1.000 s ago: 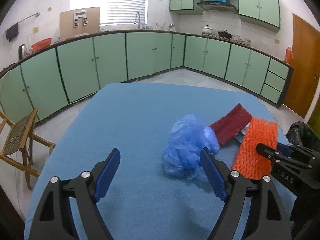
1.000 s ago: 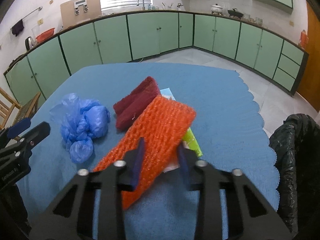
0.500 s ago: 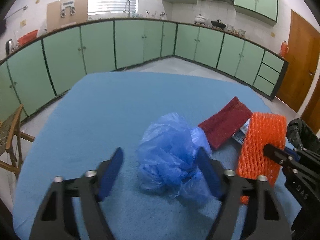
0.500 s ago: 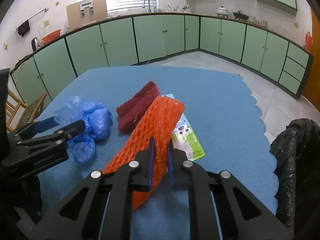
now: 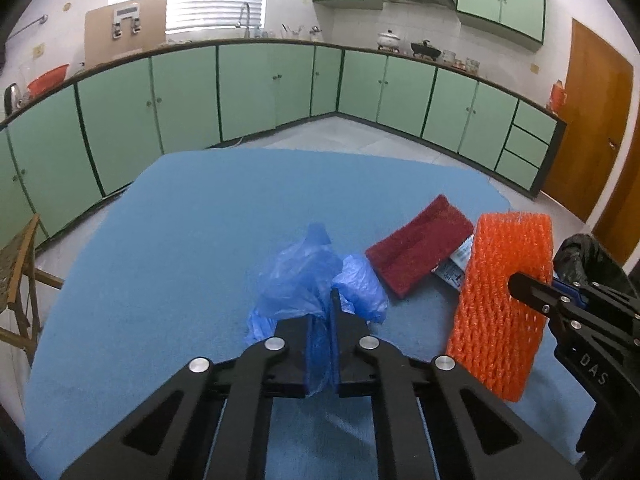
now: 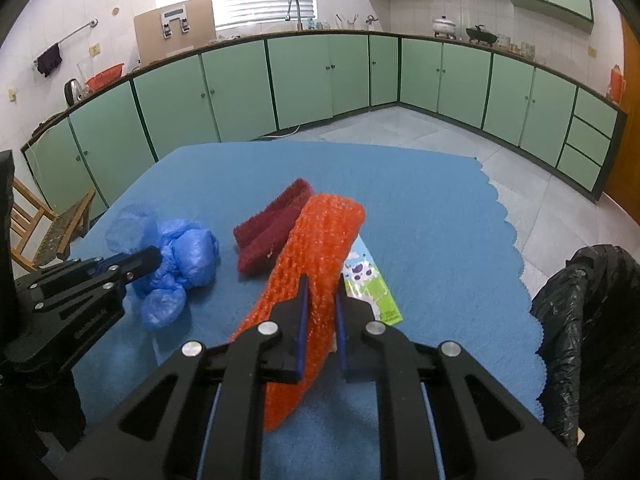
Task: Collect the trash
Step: 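Carry the orange net and blue bag over the bin and release both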
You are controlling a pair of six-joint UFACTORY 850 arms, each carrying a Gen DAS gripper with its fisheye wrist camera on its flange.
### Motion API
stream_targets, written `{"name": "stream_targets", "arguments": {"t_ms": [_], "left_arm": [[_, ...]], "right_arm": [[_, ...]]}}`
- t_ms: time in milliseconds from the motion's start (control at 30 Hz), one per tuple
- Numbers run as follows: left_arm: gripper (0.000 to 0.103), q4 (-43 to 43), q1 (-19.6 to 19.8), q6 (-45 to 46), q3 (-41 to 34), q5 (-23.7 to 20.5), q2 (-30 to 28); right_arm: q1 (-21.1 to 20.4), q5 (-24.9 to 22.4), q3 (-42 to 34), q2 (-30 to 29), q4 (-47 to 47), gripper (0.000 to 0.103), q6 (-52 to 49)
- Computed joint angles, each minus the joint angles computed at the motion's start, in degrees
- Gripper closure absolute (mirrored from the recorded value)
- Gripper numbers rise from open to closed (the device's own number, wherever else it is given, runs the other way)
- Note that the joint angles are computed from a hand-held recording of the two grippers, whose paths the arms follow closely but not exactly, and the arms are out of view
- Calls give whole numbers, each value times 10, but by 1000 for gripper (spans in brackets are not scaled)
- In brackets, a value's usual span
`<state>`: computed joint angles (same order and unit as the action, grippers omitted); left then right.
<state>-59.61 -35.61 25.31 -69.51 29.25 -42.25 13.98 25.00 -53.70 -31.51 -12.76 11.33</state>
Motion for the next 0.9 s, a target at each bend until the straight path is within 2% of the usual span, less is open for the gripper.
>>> {"name": "stream_targets", "arguments": {"t_ms": [433,900], "left_arm": [[97,-31,-26,22,34,36,44],[97,-30,-59,35,43,47,77]], "right_arm": [[-6,15,41,59,-14,93,3],[-31,27,105,146,-16,93,9]]}}
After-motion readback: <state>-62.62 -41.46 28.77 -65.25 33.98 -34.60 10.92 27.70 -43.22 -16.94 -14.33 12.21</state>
